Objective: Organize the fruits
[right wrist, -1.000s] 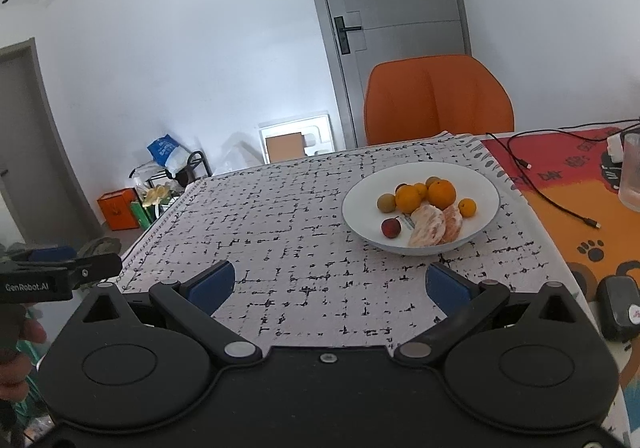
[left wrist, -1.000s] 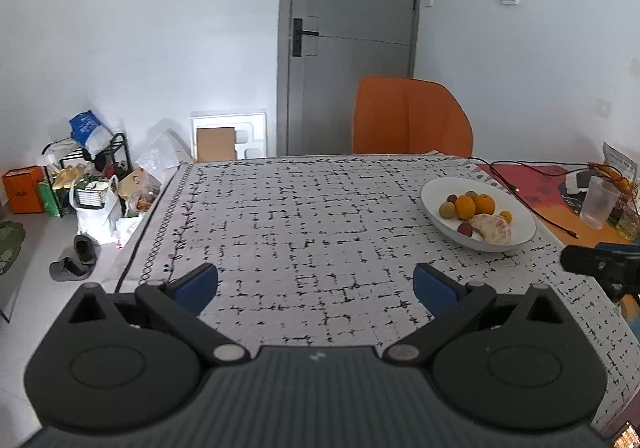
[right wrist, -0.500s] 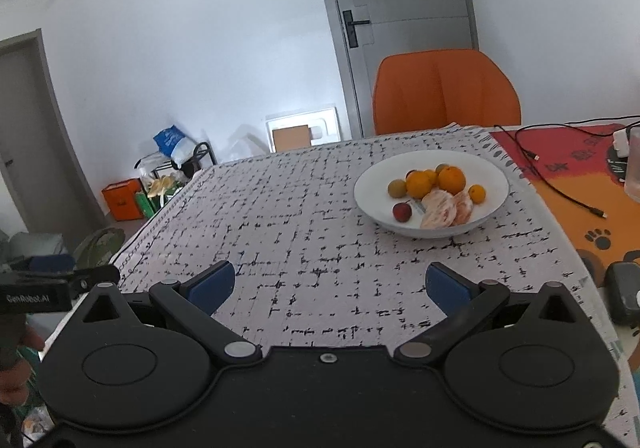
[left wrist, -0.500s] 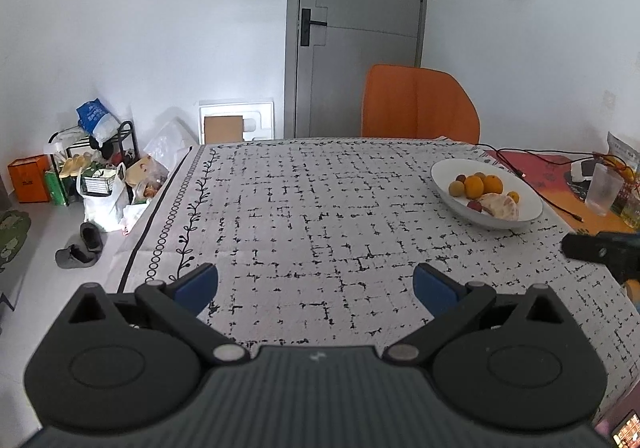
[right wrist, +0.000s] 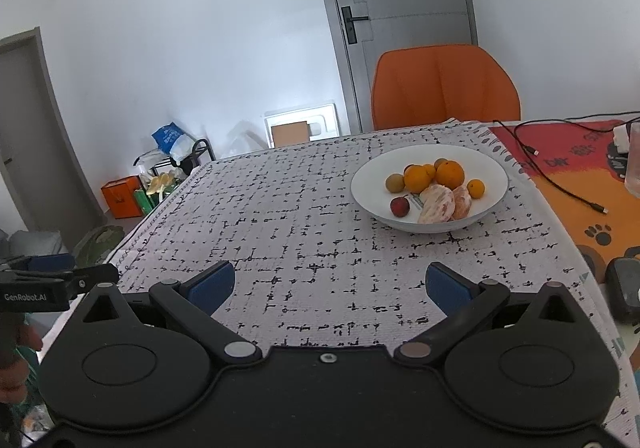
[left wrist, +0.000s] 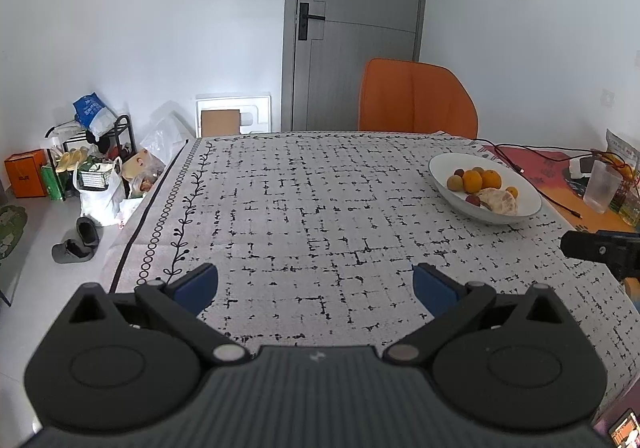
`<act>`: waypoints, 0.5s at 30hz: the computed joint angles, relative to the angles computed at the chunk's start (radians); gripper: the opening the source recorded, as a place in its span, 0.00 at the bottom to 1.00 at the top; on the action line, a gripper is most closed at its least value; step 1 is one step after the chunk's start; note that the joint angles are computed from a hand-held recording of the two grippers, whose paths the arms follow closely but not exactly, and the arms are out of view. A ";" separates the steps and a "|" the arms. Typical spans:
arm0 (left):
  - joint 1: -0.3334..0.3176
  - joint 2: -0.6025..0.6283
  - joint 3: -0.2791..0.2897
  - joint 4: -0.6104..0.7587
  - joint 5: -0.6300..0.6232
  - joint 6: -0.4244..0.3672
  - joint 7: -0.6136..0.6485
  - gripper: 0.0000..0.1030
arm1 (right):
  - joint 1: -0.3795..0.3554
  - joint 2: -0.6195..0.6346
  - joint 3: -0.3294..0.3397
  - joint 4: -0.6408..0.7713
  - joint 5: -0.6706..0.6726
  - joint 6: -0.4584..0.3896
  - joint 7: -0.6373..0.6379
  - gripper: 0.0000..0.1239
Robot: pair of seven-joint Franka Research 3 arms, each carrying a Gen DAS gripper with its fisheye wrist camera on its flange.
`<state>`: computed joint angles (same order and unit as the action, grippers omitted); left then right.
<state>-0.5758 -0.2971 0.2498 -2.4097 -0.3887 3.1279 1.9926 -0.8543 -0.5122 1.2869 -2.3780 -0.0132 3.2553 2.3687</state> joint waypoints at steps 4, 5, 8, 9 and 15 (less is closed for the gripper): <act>0.009 0.003 -0.006 0.003 -0.002 0.000 -0.004 1.00 | 0.004 0.008 0.000 0.000 -0.001 0.004 -0.006 0.83; 0.012 0.004 -0.008 0.004 0.000 0.000 -0.006 1.00 | 0.003 0.008 0.001 0.000 -0.001 0.006 -0.007 0.83; 0.013 0.002 -0.008 0.004 0.000 0.001 -0.006 1.00 | 0.004 0.008 0.001 0.000 0.002 0.003 -0.005 0.83; 0.017 0.002 -0.010 0.004 0.002 0.001 -0.008 1.00 | 0.003 0.008 0.002 0.000 0.002 0.004 -0.004 0.83; 0.023 0.001 -0.011 0.003 0.012 0.003 -0.018 1.00 | 0.007 0.017 0.000 -0.002 0.011 0.015 -0.004 0.83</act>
